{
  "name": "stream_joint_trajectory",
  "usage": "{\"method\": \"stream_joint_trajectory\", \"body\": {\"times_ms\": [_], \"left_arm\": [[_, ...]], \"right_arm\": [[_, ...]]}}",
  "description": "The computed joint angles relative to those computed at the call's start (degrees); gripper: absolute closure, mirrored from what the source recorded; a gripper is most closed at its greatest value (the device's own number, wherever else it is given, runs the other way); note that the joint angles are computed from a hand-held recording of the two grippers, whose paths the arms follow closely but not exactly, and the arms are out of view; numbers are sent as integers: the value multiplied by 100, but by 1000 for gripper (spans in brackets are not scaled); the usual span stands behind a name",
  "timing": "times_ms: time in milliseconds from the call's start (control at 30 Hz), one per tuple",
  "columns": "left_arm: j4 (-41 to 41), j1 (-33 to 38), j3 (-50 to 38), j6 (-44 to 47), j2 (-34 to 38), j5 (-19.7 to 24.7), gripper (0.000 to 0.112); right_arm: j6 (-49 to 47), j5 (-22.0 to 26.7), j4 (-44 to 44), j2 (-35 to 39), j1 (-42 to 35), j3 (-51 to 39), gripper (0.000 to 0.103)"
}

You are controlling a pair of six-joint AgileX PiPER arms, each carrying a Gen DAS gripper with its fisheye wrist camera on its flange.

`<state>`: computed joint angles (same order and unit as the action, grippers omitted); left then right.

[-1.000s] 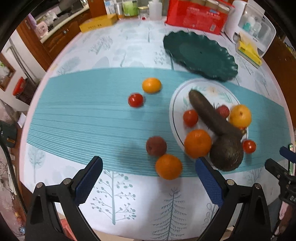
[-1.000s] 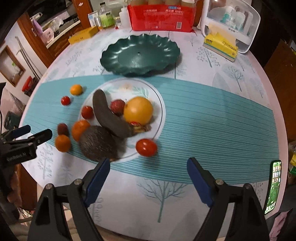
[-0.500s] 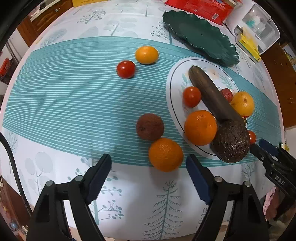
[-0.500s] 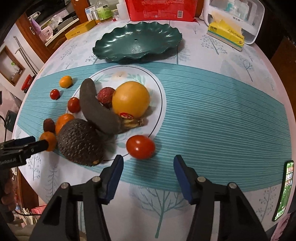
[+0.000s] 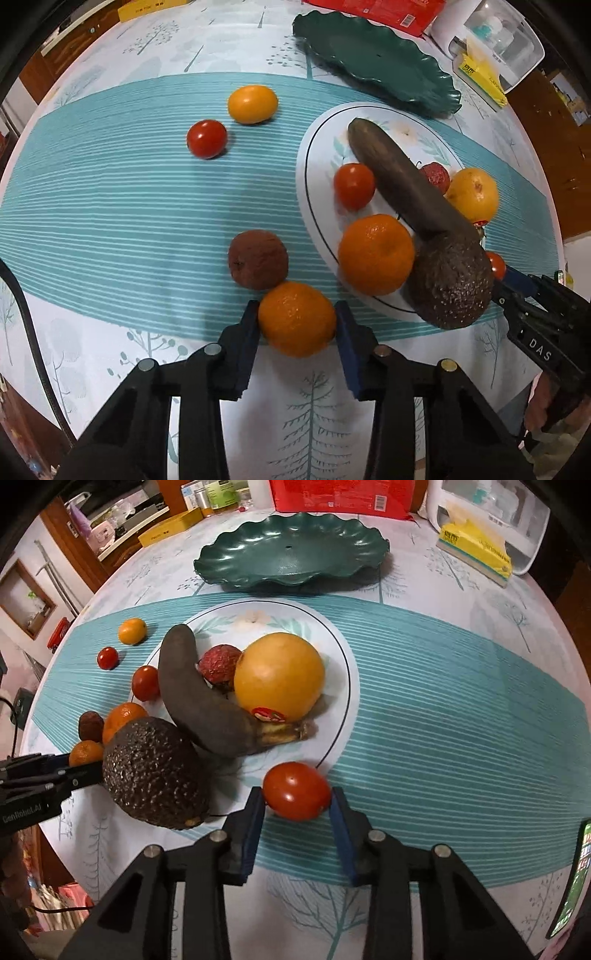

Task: Organize fruits
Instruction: 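Carry both fruits onto the green plate and open both tools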

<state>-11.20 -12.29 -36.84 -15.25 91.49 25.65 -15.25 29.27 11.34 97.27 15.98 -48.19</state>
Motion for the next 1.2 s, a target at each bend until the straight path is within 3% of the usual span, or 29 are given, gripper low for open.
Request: {"method": "stream_joint_trajectory", "body": {"times_ms": [200,367,567,667,933,1033,1200], "left_arm": [[589,-295,24,-593,-212,30,76],[1669,-771,-326,-1640,-646,587,76],[1597,-623,-1192,-1166,-1248,1377,76],[2019,-643,-2024,-1094,-1236,1705,76],[2304,-387,-4509,-513,76,2115,76],[2212,-227,-5392,-242,887,2226,76],[1696,112,-6654,316,2345,2420,76]], "right_arm": [[-264,86,212,-100,-106,38,69],[-546,344,511,-415,-296,-3,69],[-963,906,1000,-866,-534,-487,69],[-920,1059,1003,-976,-515,-946,69],[-93,1145,502,-183,-305,-2995,69],[397,1053,155,481,-162,-3825,69],[1101,1317,-402,1803,-30,-5224,69]]}}
